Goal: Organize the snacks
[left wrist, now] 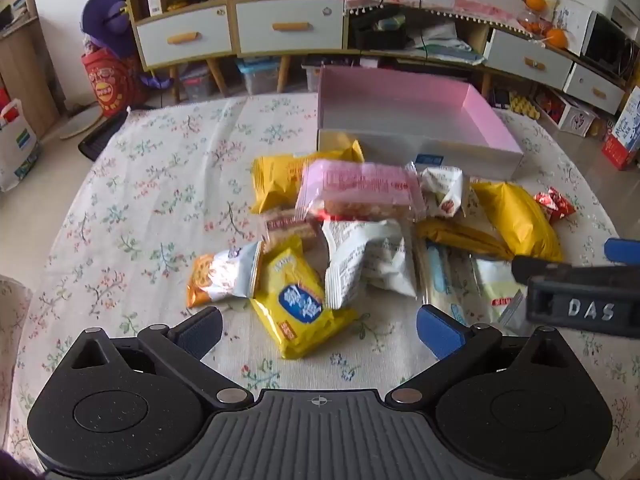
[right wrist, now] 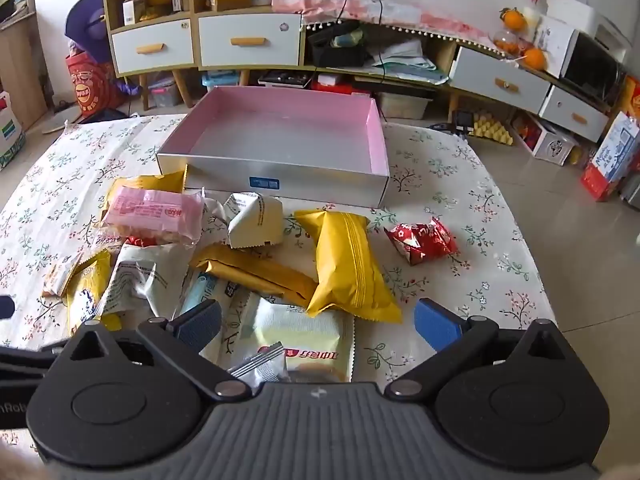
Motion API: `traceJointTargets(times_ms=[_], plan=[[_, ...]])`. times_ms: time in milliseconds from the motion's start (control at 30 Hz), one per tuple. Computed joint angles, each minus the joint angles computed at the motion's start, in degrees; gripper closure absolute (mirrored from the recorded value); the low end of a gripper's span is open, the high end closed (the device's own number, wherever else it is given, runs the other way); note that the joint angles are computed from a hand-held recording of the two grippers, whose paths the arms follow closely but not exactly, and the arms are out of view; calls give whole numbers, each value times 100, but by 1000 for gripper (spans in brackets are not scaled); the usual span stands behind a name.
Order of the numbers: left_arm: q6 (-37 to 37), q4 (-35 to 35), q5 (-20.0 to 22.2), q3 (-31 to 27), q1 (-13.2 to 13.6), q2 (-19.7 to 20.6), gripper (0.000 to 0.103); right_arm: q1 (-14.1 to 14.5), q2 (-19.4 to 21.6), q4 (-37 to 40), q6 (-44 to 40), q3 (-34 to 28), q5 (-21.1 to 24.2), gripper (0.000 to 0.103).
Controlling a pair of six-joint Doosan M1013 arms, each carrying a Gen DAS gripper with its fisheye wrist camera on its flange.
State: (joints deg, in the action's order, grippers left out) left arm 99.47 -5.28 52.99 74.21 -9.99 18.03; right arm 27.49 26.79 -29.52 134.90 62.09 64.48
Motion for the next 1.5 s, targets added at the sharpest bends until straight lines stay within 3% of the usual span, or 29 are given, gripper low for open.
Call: traceJointTargets(times_ms=[167,333,433,1500], plan=[[-147,187,-98,-46,-74,7,0,-29,-48,38,-13,81,-150,0],[-135,24,-84,-86,-17,48,0,-16,68,56,-26,-115,35,0],[-149,56,-79,-88,-33,54,0,-51,-10,111,-116,31,-147,0],[-146,126,15,-106,-63,72,0,-59,-20,135,-87,35,-82,0]])
